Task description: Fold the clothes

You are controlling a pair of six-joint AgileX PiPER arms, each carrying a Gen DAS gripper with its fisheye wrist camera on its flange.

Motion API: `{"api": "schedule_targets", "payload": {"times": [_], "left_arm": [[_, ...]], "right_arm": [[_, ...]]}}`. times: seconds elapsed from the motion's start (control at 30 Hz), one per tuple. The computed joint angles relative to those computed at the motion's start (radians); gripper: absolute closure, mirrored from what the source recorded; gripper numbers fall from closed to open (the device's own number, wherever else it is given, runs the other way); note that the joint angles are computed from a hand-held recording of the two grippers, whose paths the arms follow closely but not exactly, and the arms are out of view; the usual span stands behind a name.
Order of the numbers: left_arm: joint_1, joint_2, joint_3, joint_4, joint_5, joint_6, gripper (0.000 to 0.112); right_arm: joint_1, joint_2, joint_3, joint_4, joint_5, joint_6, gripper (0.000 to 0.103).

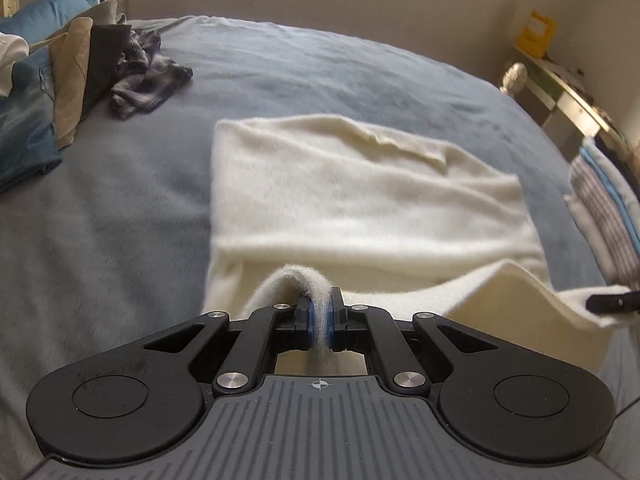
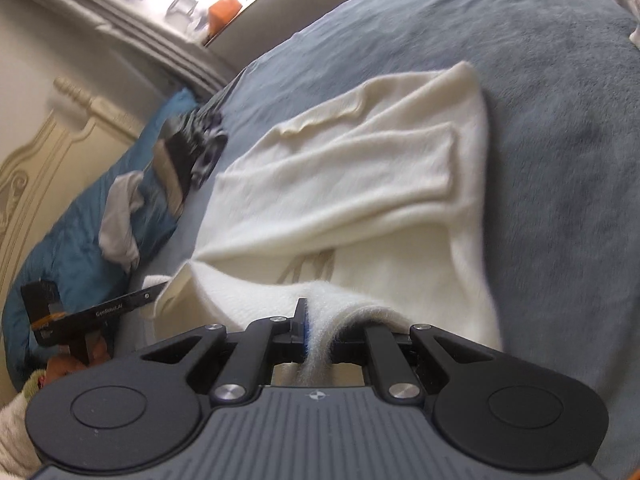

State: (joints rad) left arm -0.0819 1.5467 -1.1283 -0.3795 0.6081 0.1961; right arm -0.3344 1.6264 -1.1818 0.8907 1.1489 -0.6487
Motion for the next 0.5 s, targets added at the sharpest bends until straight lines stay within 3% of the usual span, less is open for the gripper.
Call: {"api": "schedule_targets", "payload": {"times": [0.5], "left_arm": [[0.035,0.307,-0.288,-0.122,-0.048,0.049,0.108]], "right_arm": [[0.083,0.325,-0.334,0.037,-0.121,0.139,0.095]]}}
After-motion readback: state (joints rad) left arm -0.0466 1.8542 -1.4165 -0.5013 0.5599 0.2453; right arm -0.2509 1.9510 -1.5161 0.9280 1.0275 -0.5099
